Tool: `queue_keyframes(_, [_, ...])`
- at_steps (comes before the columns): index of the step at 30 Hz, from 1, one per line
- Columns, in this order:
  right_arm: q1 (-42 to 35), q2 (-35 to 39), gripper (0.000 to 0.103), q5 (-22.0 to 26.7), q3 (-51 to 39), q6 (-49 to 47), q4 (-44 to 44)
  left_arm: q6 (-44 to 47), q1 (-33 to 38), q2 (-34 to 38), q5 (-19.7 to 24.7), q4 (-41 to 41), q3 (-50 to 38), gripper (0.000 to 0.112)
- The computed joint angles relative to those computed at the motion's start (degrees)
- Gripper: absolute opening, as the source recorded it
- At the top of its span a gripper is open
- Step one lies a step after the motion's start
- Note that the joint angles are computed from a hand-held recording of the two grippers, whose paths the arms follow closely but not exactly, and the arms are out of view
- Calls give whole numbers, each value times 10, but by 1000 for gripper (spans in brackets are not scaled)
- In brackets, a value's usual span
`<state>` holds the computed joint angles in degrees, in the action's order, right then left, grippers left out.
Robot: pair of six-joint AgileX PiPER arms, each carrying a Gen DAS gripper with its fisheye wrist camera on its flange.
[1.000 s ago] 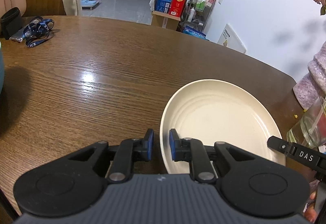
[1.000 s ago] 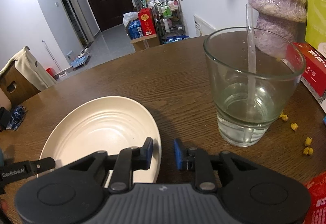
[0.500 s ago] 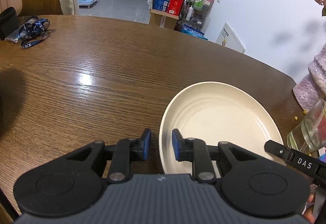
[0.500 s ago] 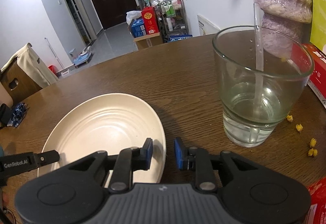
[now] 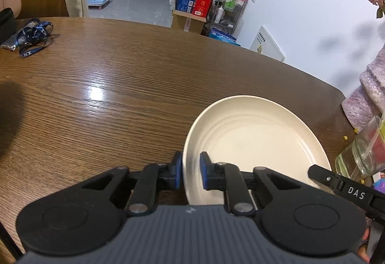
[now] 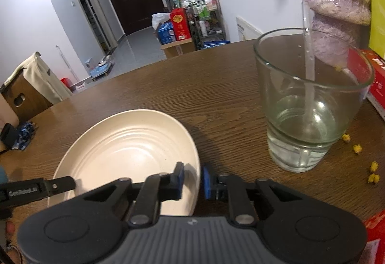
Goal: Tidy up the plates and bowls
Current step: 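Adjust both grippers' hold on the cream plate rim, then carry the held cream plate with both grippers toward the stacked cream plates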
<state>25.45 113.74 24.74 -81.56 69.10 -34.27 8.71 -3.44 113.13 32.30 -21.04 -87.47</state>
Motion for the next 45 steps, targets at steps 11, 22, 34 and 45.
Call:
queue_keyframes(11, [5, -6, 12, -6, 12, 35, -31, 10, 6, -6, -6, -18, 12, 13])
queue_keyframes(22, [7, -21, 11, -16, 28, 59, -54, 11, 7, -17, -12, -24, 24, 13])
queue_keyframes(34, [48, -63, 10, -12, 77, 165, -146, 39, 35, -68, -13, -59, 73, 13])
queue_keyframes(45, [115, -141, 6, 4, 174, 364, -281, 153, 86, -154, 3, -152, 176, 11])
